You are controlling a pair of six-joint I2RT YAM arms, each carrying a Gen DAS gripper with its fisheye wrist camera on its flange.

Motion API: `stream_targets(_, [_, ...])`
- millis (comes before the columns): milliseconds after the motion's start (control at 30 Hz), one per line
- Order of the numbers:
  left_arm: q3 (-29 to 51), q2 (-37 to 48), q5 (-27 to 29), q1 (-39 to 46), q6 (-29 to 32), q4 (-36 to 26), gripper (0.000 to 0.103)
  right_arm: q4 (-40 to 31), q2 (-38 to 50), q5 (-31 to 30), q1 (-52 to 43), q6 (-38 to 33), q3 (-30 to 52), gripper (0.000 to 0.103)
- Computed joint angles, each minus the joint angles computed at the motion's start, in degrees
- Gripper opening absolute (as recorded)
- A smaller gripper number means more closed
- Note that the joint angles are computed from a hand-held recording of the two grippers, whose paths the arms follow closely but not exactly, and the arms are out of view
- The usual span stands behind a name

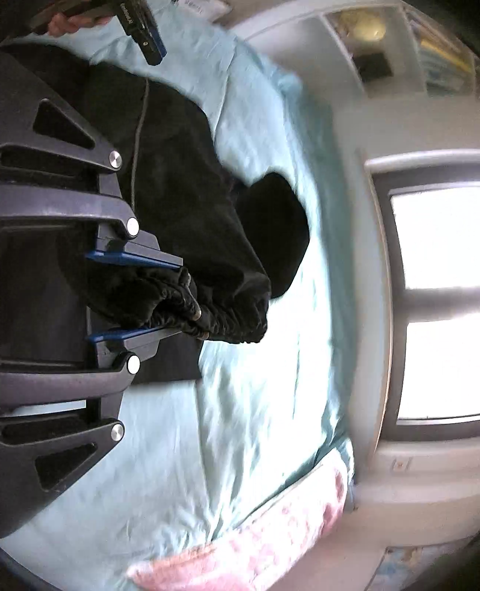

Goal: Fold large clothes

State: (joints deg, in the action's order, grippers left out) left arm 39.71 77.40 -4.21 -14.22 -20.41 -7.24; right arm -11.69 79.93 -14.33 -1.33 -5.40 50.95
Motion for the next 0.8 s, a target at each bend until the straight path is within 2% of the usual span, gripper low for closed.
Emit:
stream_targets(100, [2.8,10.6,-0.6,-3.1,0.1,2.6,0.056,-0.1,6.4,-0.8,-3.9,-3.1,-0.1,0.031])
stream_targets(200, [4.5,17.2,-7.3,-6.0,1.5,4.0,0.056,3.7,15.8,1.1,-5.2,-4.6,-0.8,0.031])
stream_targets(233, [5.2,18.6,-7.9,-6.1,1.9,3.6,0.055,5.2,19.8,1.8,-5.2,-4.4,-0.6,0.032])
stream_targets(333, [6.7,18.3,-4.5,-3.8,2.3,0.6,0.056,6.9,25.0,-1.1,-7.6,-5.3,-0.7,0.035])
stream_targets(400, [6.6,15.9,-3.3,-3.4,1.9,-1.2,0.056,3.5,24.2,-2.2,-8.5,-5.3,0.6,0.038])
stream_targets(433, [6.0,13.4,-1.6,-2.9,1.9,-1.3,0.056,1.6,22.7,-2.4,-8.9,-4.8,1.0,0.045])
stream_targets(500, [5.2,9.4,0.6,-2.7,1.6,-0.3,0.056,0.4,16.3,-3.2,-8.7,-3.0,-0.3,0.051])
stream_targets(533, [5.6,8.6,0.5,-2.8,1.5,-0.1,0.056,0.8,13.2,-4.3,-7.9,-2.4,-0.9,0.062])
stream_targets(567, [7.1,9.2,-0.7,-2.9,1.4,-0.1,0.062,0.8,11.1,-5.3,-6.6,-1.8,-1.0,0.074])
stream_targets(600, [8.4,10.6,-1.5,-3.0,1.4,-0.3,0.068,1.1,9.5,-5.9,-4.7,-1.4,-1.0,0.078])
stream_targets(667, [12.4,16.1,-1.9,-2.2,1.5,-1.3,0.069,1.5,9.4,-3.0,1.3,-0.8,0.3,0.079])
stream_targets(700, [14.5,19.7,-2.1,-1.6,0.9,-2.3,0.069,1.6,11.1,0.3,5.1,-0.8,1.7,0.079])
stream_targets(800, [18.7,28.9,-2.7,0.3,0.3,-3.4,0.069,0.7,21.5,8.4,12.0,-0.2,8.0,0.075])
